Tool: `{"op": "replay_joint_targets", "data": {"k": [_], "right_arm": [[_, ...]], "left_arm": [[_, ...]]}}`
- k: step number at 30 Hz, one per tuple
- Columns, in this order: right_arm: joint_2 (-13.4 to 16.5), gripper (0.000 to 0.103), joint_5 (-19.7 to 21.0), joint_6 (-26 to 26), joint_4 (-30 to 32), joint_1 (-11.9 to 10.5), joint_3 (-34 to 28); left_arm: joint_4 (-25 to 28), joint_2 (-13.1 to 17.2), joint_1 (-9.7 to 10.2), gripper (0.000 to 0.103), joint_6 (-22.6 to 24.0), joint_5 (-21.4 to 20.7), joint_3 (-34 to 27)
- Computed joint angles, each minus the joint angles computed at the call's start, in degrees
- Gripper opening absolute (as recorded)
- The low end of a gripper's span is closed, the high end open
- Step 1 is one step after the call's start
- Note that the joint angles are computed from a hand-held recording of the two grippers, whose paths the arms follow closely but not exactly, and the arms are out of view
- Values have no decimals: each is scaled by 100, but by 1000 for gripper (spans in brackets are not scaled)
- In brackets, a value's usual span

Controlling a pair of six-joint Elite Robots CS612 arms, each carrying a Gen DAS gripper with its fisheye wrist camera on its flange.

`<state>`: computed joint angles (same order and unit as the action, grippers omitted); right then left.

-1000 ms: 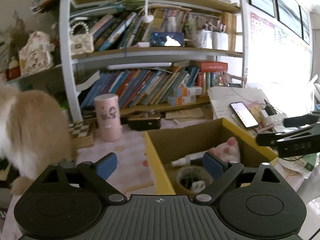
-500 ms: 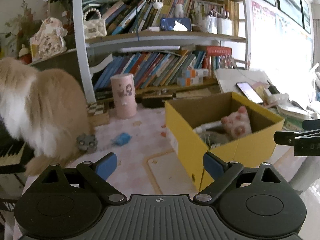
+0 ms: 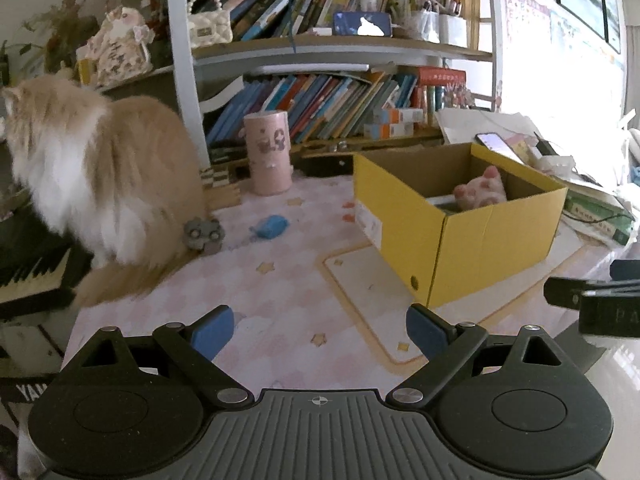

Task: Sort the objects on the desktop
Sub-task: 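Lift both tools out of the yellow box and pull back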

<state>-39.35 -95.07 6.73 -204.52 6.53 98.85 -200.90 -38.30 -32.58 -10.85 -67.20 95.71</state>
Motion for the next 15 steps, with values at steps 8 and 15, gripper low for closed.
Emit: {"op": "replay_joint_targets", "data": {"k": [8, 15], "right_arm": [[-34, 84, -55, 42, 75, 214, 169], [-53, 83, -99, 183, 132, 359, 260]], "left_arm": [[-75, -105, 67, 95, 54, -143, 315], [-118, -168, 116, 95, 170, -261, 512]]}}
